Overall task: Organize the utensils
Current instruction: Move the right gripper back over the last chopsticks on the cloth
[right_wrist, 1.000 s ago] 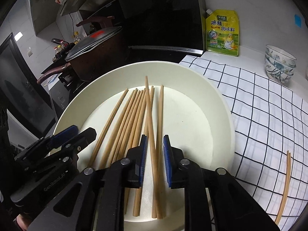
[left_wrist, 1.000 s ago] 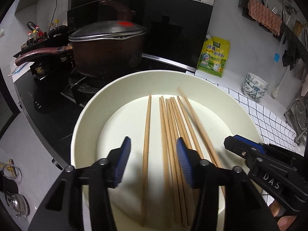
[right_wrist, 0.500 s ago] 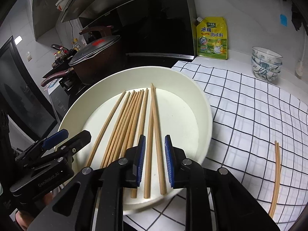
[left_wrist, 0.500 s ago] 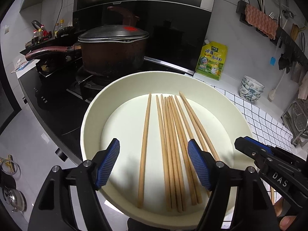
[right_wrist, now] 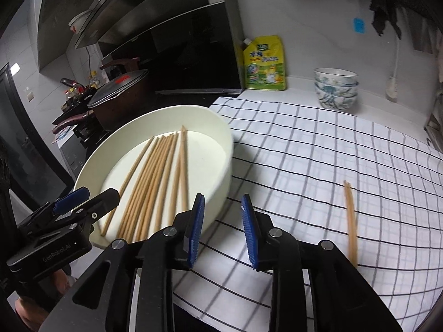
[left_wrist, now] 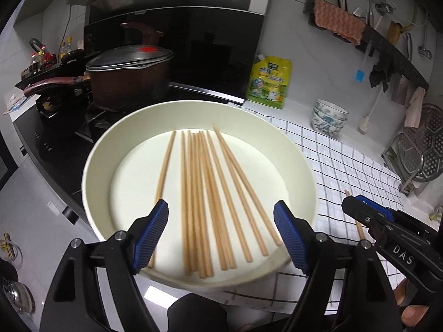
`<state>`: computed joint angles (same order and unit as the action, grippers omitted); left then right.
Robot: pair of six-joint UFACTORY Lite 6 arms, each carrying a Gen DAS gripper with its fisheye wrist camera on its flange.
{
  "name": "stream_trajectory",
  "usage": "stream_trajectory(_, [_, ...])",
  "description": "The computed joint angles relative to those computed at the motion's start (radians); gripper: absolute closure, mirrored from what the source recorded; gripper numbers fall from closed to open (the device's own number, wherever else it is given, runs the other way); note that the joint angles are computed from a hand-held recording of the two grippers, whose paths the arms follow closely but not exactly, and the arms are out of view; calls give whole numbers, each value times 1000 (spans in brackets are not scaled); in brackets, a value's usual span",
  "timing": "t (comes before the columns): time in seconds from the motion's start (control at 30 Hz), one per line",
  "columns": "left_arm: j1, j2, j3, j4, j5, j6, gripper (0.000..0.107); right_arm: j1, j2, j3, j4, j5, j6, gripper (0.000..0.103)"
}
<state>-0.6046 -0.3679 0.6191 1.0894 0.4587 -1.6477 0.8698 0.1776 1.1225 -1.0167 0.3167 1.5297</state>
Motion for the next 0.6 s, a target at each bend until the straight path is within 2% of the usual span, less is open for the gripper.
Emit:
stream_trajectory(0.3, [-237, 103, 77, 44, 93, -147, 26, -51, -287, -304, -107, 41, 120, 67])
stream_trajectory(0.6, [-431, 237, 163, 107, 157, -295, 23, -161, -496, -570, -73, 37, 83, 65])
